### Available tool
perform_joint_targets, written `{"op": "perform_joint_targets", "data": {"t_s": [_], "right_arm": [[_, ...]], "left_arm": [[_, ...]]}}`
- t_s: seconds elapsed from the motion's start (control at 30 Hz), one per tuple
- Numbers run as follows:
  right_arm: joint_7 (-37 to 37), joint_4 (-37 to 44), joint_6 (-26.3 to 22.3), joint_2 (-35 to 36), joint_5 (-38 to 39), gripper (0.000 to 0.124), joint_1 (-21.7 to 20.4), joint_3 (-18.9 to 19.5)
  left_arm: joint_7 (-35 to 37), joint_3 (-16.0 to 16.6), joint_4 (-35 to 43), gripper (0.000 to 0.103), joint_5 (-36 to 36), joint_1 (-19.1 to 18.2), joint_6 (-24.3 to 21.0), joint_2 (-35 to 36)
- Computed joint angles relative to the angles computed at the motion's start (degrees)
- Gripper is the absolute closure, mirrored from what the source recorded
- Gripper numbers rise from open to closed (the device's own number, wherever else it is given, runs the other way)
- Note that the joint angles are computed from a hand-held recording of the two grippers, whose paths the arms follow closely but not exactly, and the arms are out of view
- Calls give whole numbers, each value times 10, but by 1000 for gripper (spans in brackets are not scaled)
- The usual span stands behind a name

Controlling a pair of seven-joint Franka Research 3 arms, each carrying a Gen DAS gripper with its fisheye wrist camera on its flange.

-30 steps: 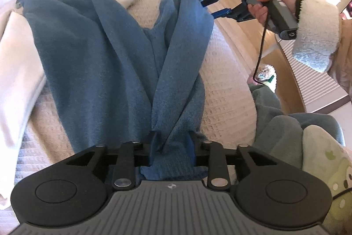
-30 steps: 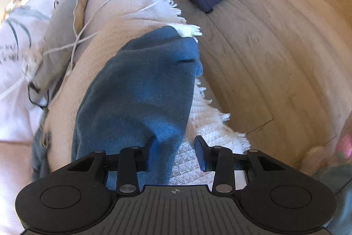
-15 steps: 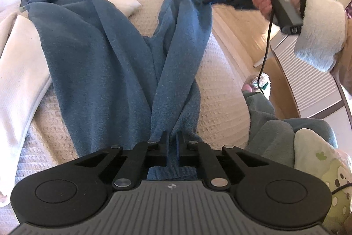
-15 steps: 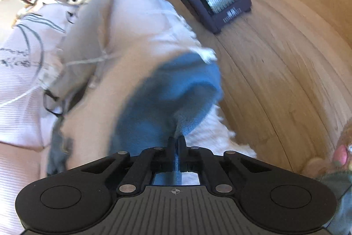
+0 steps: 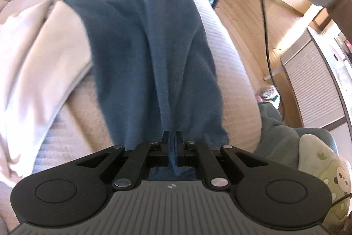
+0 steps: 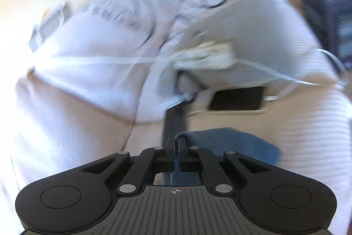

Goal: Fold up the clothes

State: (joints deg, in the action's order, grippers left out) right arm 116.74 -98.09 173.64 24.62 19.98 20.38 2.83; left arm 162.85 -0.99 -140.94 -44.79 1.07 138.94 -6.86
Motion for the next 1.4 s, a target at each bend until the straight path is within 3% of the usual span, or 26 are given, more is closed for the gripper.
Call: {"op": "perform_joint_targets", "data": {"t_s": [0.13,0.23,0.33,0.4,0.47,0.57,0.77,0.87,0.93,1.0,1.17,1.27,1.33,1.4], "right_arm": [[-43,109,-76,84,-1,115,-13,38],[-31,135,-143,98,-20,92,8,16],[-23,70,-129,53,-65,85,35,-18],[-3,10,-106,13,-82,70,44,-34],[13,-54,-87,-32,-100,68,50,-44],[40,-134,-78,-85,-135,67,56,-53],[61,-311,-46,-198,-137,67,47,0],[135,-358,-42,-227,-247,67,61,12],[178,-366,-51,-238,-339,67,67,28],[167,-365,-54,-238,-375,68,73,49],[133,-291,-160,-184,-491,71,114,66],[140,-267,-189,-153,-493,91,130,52],[144,-251,-206,-133,-492,94,139,43],[161,-262,-194,-137,-488,105,146,34]], "left_arm": [[-8,1,-3,99,7,3,6,1],[-9,2,-1,99,6,5,2,4],[-1,1,3,99,-2,6,-6,10],[8,1,11,95,-9,8,-16,18],[16,1,13,87,-22,11,-28,18],[23,5,20,81,-37,21,-48,24],[12,7,28,81,-48,43,-67,32],[14,6,25,81,-47,49,-52,29],[14,6,19,81,-43,52,-34,24],[8,7,15,81,-33,53,-19,22],[-2,12,-7,80,-18,55,2,15],[-8,16,-18,80,-13,56,11,11],[-9,19,-21,78,-13,57,11,9],[-3,22,-23,77,-19,57,15,7]]}}
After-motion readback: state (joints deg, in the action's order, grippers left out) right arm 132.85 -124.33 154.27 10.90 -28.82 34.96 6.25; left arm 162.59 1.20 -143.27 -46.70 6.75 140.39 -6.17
